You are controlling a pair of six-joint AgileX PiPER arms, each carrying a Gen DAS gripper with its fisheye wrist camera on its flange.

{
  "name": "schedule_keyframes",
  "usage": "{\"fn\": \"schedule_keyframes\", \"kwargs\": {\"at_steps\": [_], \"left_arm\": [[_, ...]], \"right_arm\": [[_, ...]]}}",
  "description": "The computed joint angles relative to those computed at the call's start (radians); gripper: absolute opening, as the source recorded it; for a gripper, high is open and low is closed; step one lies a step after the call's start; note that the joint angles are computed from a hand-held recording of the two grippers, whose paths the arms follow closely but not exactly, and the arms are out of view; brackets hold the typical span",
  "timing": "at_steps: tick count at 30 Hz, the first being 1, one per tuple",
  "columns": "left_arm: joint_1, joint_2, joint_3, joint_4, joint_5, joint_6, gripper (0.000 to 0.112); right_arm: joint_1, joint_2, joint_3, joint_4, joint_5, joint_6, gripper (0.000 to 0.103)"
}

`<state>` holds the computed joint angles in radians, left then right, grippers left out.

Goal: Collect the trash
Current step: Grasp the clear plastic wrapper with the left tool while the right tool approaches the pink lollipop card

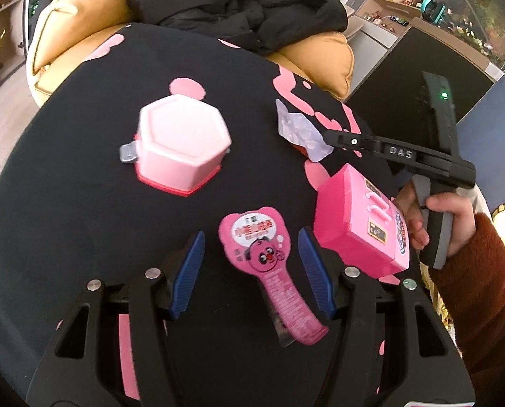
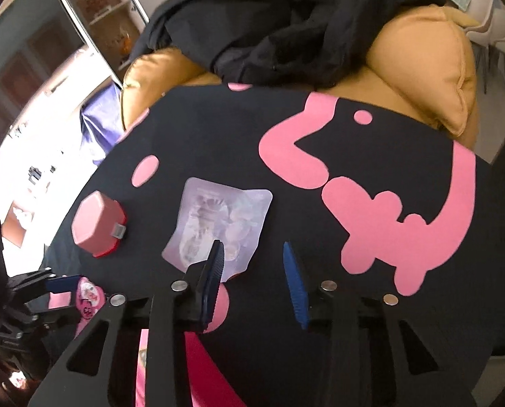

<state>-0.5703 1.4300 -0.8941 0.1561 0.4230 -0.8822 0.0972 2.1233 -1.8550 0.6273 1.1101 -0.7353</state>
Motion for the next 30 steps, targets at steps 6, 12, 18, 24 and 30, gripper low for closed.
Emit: {"fn": "schedule_keyframes", "kwargs": {"at_steps": [6,12,18,24,30], "left_arm": [[-0.022,-0.003,0.007,0.088,0.014,-0.086,0.055],[-0.049,0.001,0.000,0.136,0.031,-0.149,0.055],[-0.073,0.009,-0.019,0.201,0.071,-0.218,0.055],[-0.114,0.084,-0.101,0.306,0.162,-0.298,0.055],[-0.160,0.156,-0.182,0.390,0.261,-0.333,0.055]], "right_arm": [[0.027,0.060,-0.096,-0.060,0.077,0.057,0.028],[0.054,0.010,-0.026,-0.087,0.021,0.049,0.009],[-0.003,-0.135,0.167,0.000,-0.082,-0.027,0.004],[-0.074,-0.278,0.322,-0.001,-0.164,-0.076,0.004],[-0.153,-0.394,0.439,0.018,-0.179,-0.152,0.004]]}}
